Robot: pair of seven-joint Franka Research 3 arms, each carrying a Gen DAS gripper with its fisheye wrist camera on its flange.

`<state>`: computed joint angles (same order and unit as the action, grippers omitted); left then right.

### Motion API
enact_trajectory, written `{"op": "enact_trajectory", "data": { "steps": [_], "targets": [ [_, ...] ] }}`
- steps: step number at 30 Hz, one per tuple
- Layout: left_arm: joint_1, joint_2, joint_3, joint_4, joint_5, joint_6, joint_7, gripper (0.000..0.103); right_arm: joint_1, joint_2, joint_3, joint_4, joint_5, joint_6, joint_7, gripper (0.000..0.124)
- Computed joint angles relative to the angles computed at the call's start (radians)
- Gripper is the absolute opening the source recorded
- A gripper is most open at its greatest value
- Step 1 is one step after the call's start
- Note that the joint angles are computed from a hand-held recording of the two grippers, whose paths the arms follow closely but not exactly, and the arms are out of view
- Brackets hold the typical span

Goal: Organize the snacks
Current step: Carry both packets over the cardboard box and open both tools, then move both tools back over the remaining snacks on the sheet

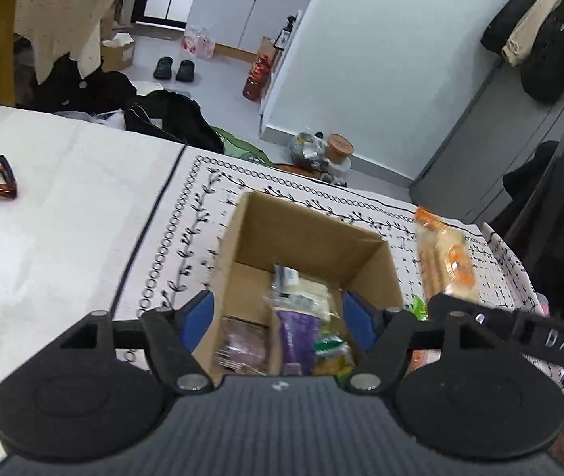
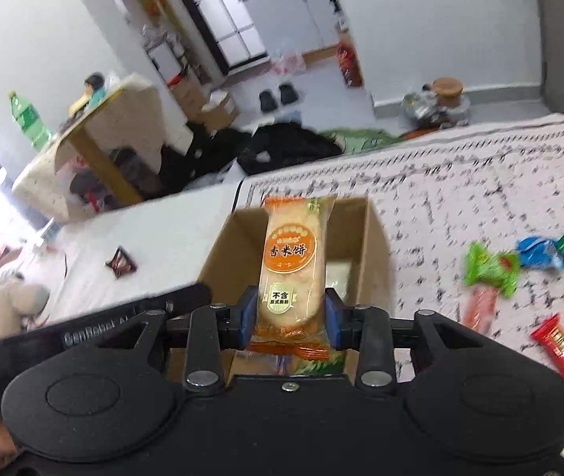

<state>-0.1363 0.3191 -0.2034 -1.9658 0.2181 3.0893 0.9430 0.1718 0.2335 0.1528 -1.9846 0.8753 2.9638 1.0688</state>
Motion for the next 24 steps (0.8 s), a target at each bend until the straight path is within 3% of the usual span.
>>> {"op": "enact_trajectory", "data": {
  "steps": [2, 11, 14, 18, 21, 24],
  "targets": [
    [-0.007, -0.001, 0.015, -0.001, 0.007, 0.001, -0.009, 0.071, 0.012, -0.004, -0.013, -0.01, -0.031, 0.007, 0.034, 0.054],
    [0.015, 0.035, -0.023, 0.036, 0.0, 0.026, 0.015, 0.072, -0.021, -0.076, -0.007, -0.074, 0.08, 0.068, -0.04, 0.069],
    [0.003, 0.04, -0.035, 0.055, 0.004, 0.033, 0.029, 0.072, -0.019, -0.096, -0.027, -0.096, 0.089, 0.091, -0.038, 0.072],
    [0.002, 0.046, -0.07, 0.062, 0.012, 0.06, 0.066, 0.084, -0.019, -0.116, -0.049, -0.13, 0.08, 0.121, -0.031, 0.077],
    [0.02, 0.058, -0.124, 0.077, 0.009, 0.042, 0.123, 0.085, -0.026, -0.135, -0.067, -0.167, 0.059, 0.139, -0.022, 0.08],
    [0.003, 0.076, -0.136, 0.102, 0.009, 0.005, 0.169, 0.085, -0.036, -0.15, -0.091, -0.207, 0.025, 0.153, 0.002, 0.08]
  ]
}}
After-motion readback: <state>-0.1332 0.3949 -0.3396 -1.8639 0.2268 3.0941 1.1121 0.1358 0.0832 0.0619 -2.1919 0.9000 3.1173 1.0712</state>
